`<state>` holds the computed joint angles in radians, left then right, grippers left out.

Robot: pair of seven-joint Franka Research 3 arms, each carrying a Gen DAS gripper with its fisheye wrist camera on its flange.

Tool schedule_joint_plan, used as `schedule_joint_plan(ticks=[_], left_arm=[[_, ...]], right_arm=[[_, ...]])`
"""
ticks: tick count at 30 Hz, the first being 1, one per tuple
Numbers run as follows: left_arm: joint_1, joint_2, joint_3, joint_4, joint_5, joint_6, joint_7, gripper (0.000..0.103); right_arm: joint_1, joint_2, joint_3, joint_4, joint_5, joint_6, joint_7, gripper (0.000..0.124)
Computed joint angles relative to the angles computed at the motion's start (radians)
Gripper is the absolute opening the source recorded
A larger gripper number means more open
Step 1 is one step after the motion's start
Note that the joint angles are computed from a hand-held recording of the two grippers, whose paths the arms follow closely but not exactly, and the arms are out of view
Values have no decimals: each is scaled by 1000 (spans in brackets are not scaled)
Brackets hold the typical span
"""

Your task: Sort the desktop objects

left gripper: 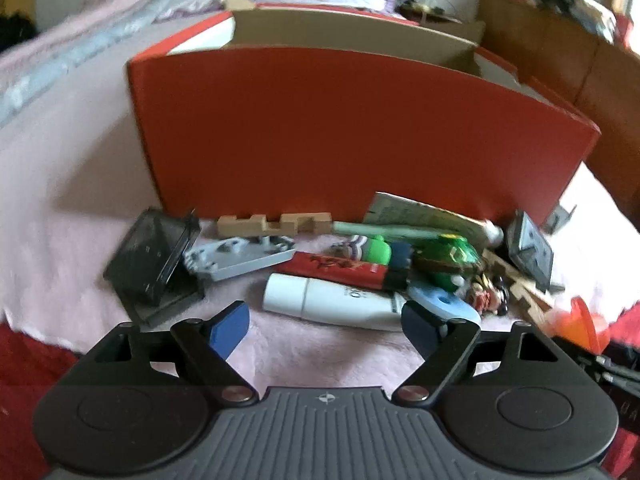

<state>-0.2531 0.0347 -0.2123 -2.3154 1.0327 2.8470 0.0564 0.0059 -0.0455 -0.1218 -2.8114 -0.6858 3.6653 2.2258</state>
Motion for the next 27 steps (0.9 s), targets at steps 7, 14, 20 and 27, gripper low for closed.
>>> schedule_joint_plan(ticks=[7,14,20,27], left_arm=[[12,5,6,-7,-72,92,82,81],[-26,-31,-30,2,-111,0,127,74],[-28,-100,-43,-61,-250,29,229,72],[2,-155,-95,-67,-170,3,139,72]], right_arm=[[-2,-12,-7,-14,14,17,-12,53],[-6,-49,-23,-50,110,38,-30,47],[-2,-43,-45,-56,156,52,-27,47],[-9,-30,-35,-58,207,66,-36,47]])
